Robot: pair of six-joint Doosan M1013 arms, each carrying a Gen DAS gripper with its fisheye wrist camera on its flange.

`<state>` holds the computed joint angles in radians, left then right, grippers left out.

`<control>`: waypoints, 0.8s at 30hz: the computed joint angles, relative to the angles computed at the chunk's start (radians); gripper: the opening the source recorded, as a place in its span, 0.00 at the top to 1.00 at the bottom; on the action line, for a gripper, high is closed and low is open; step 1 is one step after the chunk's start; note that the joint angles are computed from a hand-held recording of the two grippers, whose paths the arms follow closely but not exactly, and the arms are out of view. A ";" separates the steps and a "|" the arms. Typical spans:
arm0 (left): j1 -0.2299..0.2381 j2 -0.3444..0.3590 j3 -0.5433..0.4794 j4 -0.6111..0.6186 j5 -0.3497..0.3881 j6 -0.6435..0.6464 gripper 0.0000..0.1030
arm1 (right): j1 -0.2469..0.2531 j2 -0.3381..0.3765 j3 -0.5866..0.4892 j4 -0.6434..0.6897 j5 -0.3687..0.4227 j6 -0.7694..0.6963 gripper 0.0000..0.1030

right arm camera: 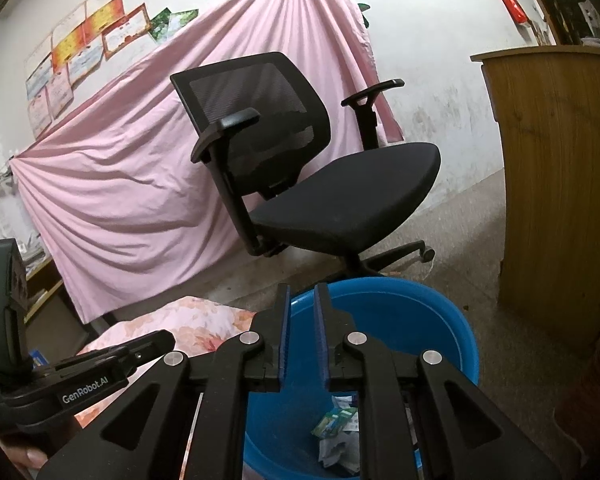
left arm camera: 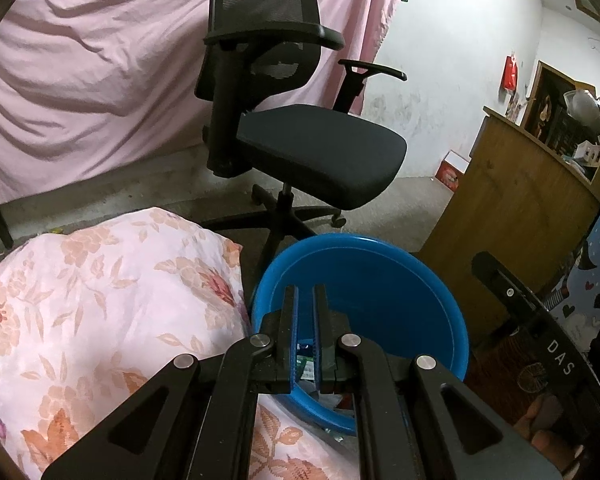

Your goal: Collect trash

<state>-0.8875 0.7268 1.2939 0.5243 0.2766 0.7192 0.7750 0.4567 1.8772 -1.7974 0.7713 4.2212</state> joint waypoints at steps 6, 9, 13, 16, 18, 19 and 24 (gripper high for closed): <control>0.000 -0.019 0.021 0.114 -0.004 -0.102 0.96 | 0.003 -0.001 -0.003 -0.011 0.007 0.002 0.89; -0.003 -0.032 0.039 0.202 -0.009 -0.188 0.96 | 0.008 -0.001 -0.004 -0.018 0.021 0.001 0.87; -0.006 -0.051 0.062 0.322 -0.009 -0.303 0.96 | 0.016 -0.002 -0.004 -0.034 0.046 0.010 0.75; -0.008 -0.065 0.079 0.406 -0.005 -0.381 0.96 | 0.023 -0.003 -0.010 -0.030 0.061 -0.007 0.75; -0.008 -0.075 0.092 0.450 -0.001 -0.422 0.95 | 0.028 -0.004 -0.012 -0.027 0.068 -0.015 0.75; -0.008 -0.083 0.101 0.477 0.003 -0.449 0.90 | 0.030 -0.004 -0.014 -0.025 0.072 -0.018 0.75; -0.014 -0.129 0.174 0.795 0.015 -0.796 0.64 | 0.051 -0.014 -0.014 -0.024 0.109 -0.016 0.58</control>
<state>-0.9010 0.5977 1.4675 1.3197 0.2919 -0.0771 0.8257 0.4430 1.8628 -1.8213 0.8801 4.2048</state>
